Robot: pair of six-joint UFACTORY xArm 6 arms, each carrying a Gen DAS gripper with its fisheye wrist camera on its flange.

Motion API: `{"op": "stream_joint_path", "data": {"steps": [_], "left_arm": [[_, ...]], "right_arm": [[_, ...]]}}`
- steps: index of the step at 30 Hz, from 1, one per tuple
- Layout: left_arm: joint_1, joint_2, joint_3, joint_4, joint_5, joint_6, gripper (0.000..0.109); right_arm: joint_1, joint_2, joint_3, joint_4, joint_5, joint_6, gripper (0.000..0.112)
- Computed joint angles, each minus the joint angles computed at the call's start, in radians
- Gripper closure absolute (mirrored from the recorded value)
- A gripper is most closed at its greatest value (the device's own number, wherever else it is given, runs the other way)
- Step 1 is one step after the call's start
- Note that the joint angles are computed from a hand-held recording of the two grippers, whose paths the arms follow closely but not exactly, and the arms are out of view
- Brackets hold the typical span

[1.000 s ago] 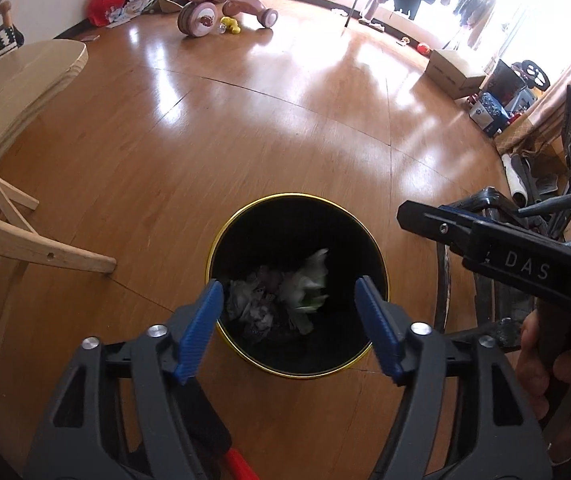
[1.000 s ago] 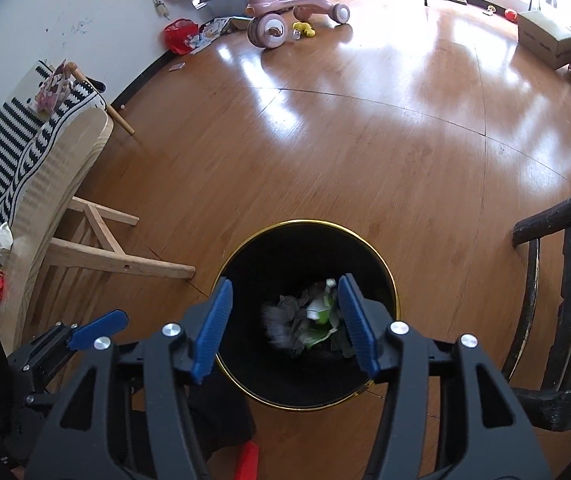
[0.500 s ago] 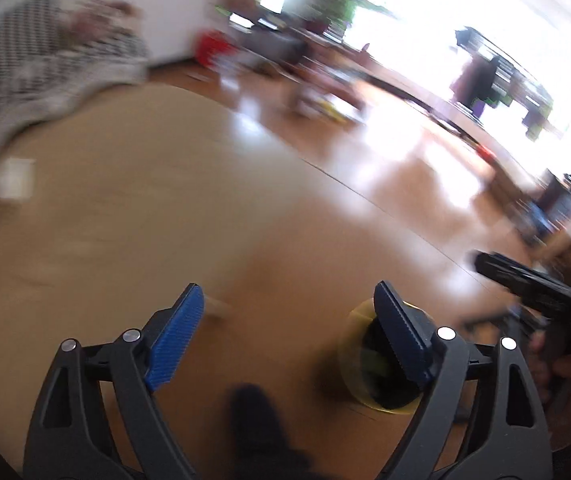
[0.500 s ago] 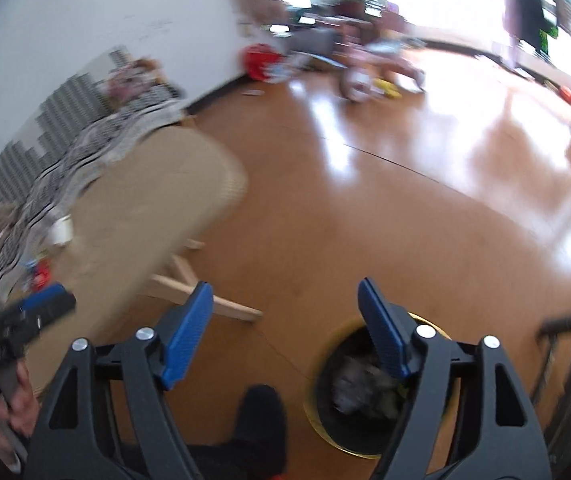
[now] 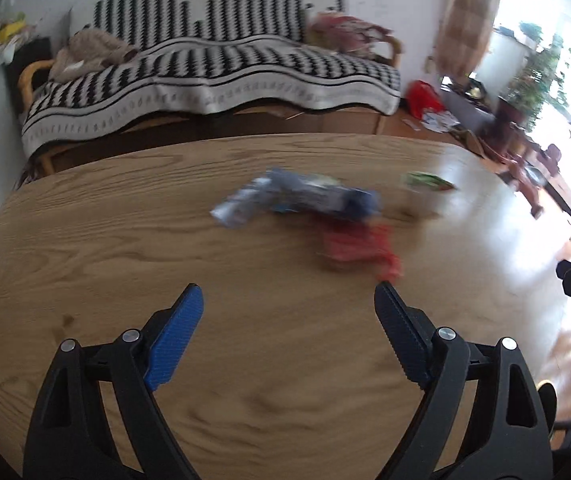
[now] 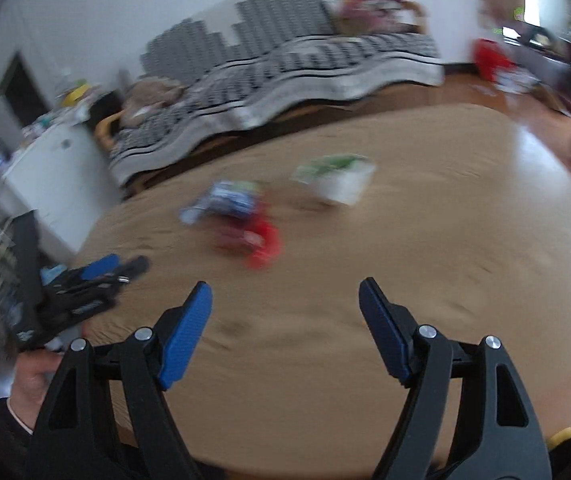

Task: Collect trash
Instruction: 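Swing both open tools back toward the table, then grasp the crumpled blue-white plastic bag with the right tool while the left tool grasps the silver blister pack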

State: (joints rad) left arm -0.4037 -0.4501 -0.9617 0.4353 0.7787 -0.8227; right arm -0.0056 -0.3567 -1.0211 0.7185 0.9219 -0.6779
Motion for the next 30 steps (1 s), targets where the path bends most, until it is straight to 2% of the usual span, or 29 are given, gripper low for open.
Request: {"op": "stream_joint_path", "data": {"steps": [4, 9, 14, 16, 21, 22, 24, 25, 26, 27, 28, 29, 30], "left_arm": [[0.097, 0.055, -0.011, 0.0, -0.067, 0.106, 0.021], [0.183, 0.197, -0.061, -0.015, -0.139, 0.188, 0.021], [0.218, 0.323, -0.149, -0.03, -0.173, 0.269, 0.021], [0.226, 0.354, -0.173, -0.019, -0.195, 0.266, 0.021], [0.238, 0.43, -0.211, -0.082, -0.227, 0.336, 0.021], [0.24, 0.443, -0.219, -0.103, -0.224, 0.358, 0.021], [0.242, 0.46, -0.225, -0.119, -0.23, 0.375, 0.021], [0.242, 0.464, -0.225, -0.137, -0.24, 0.392, 0.023], [0.241, 0.464, -0.222, -0.146, -0.247, 0.397, 0.031], [0.24, 0.465, -0.22, -0.163, -0.249, 0.412, 0.038], [0.236, 0.464, -0.218, -0.152, -0.251, 0.405, 0.05], [0.234, 0.461, -0.214, -0.147, -0.26, 0.401, 0.071], [0.23, 0.459, -0.214, -0.148, -0.26, 0.399, 0.082]], "right_arm": [[0.145, 0.17, -0.114, 0.038, -0.082, 0.021, 0.039], [0.233, 0.386, -0.275, -0.041, -0.143, 0.082, 0.039], [0.273, 0.555, -0.422, -0.07, -0.143, 0.101, 0.039], [0.287, 0.58, -0.443, -0.078, -0.154, 0.087, 0.039], [0.302, 0.651, -0.501, -0.084, -0.164, 0.079, 0.039], [0.306, 0.67, -0.519, -0.083, -0.165, 0.078, 0.041], [0.312, 0.695, -0.54, -0.074, -0.16, 0.074, 0.052], [0.315, 0.7, -0.542, -0.08, -0.159, 0.069, 0.06], [0.325, 0.692, -0.523, -0.104, -0.197, 0.053, 0.073], [0.33, 0.694, -0.526, -0.128, -0.198, 0.054, 0.08], [0.328, 0.693, -0.529, -0.124, -0.19, 0.049, 0.081], [0.323, 0.694, -0.536, -0.117, -0.173, 0.053, 0.082], [0.323, 0.689, -0.532, -0.121, -0.177, 0.056, 0.083]]}}
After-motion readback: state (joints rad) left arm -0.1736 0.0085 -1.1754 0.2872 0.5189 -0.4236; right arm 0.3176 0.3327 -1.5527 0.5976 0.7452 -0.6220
